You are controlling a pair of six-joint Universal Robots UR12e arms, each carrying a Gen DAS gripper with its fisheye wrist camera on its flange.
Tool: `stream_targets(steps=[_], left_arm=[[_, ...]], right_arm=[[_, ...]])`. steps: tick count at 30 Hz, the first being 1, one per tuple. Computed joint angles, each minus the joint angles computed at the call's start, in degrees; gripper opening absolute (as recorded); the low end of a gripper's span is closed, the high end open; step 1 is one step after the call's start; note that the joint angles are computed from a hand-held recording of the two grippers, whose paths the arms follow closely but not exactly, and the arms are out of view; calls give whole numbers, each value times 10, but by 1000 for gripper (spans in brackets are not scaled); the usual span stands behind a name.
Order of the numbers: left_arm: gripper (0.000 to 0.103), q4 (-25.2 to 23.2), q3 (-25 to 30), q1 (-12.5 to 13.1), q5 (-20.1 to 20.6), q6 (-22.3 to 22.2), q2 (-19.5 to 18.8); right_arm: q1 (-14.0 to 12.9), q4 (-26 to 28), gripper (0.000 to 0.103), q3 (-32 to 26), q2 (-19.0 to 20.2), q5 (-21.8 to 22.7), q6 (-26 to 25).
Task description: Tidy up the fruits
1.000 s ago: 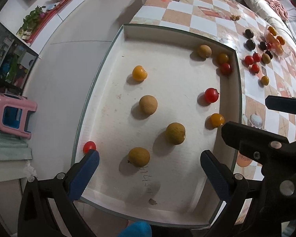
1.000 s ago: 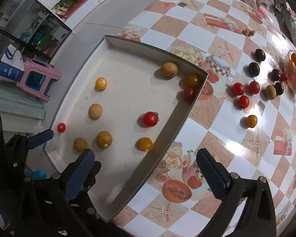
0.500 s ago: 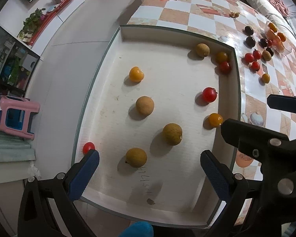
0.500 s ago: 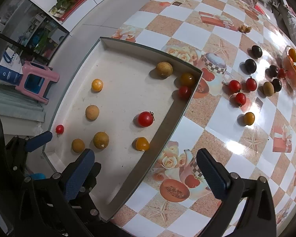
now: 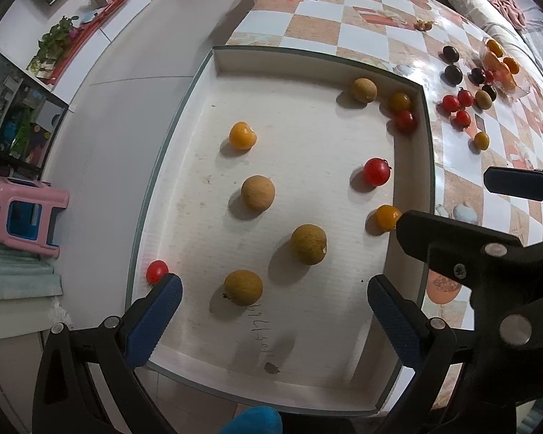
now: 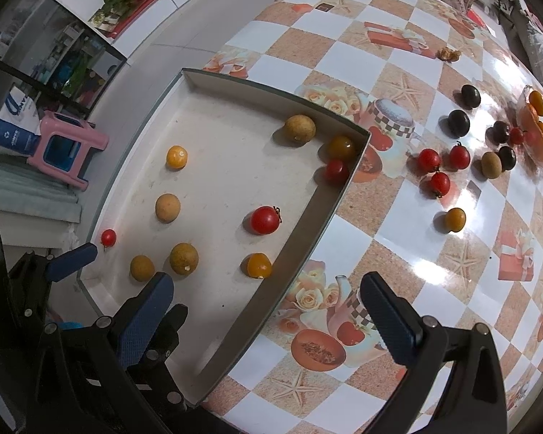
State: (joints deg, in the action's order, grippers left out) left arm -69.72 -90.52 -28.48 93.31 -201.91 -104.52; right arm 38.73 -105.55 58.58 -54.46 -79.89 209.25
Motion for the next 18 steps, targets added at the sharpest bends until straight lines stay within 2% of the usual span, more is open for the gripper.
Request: stream_targets(steps=[18], left_arm=[[103, -2, 4, -1, 0, 5, -3]], right_arm=[[0, 2, 103, -2, 2, -1, -1]])
